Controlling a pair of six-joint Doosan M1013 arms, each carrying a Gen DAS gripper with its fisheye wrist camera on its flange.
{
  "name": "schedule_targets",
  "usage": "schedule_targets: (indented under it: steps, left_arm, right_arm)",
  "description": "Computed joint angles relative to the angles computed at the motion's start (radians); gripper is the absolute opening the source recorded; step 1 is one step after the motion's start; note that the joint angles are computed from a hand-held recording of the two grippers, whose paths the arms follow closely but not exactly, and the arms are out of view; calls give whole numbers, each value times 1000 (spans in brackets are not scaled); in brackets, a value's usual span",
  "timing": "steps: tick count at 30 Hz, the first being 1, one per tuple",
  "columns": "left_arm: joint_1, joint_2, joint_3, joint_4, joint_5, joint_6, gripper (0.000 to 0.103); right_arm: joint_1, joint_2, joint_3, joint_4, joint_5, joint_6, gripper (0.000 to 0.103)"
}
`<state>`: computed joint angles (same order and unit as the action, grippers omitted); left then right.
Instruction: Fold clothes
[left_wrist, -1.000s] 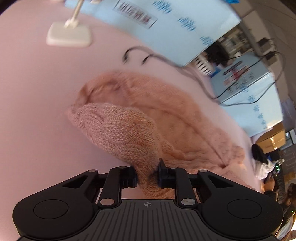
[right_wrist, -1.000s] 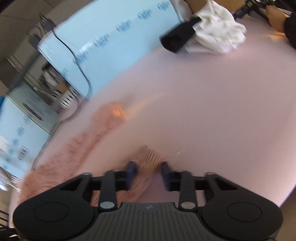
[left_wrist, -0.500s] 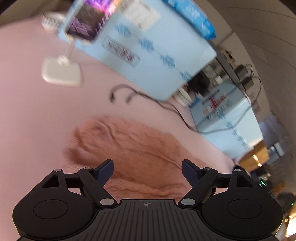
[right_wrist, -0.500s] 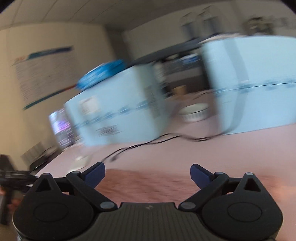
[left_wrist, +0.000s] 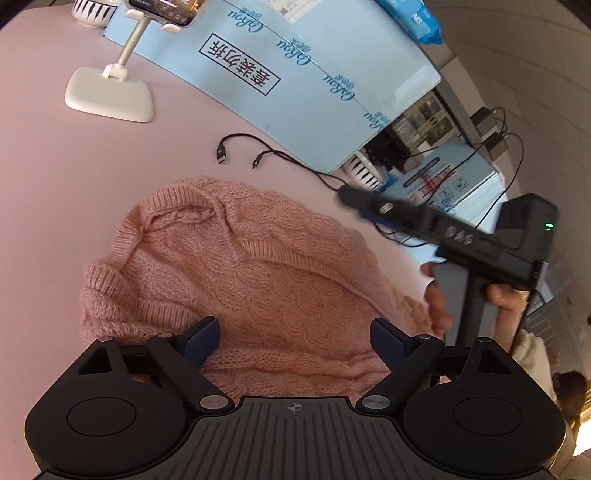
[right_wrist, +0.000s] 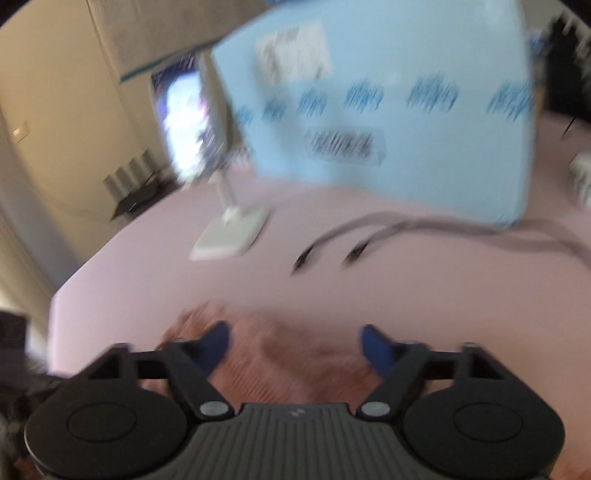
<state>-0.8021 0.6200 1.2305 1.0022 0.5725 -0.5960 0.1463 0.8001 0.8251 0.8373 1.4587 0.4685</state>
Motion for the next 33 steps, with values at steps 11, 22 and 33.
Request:
schedule_targets:
  steps: [11, 22, 33]
  left_arm:
    - [-16, -16, 30, 266, 103, -291, 91]
    - [18, 28, -7, 251, 39, -333, 92]
    - [-2, 30, 12, 348, 70, -359, 92]
  right_arm:
    - [-58, -101, 195, -92, 52, -354, 72]
    - [-94, -100, 195, 38, 122, -441, 87]
    - [-36, 89, -160, -45, 34, 683, 95]
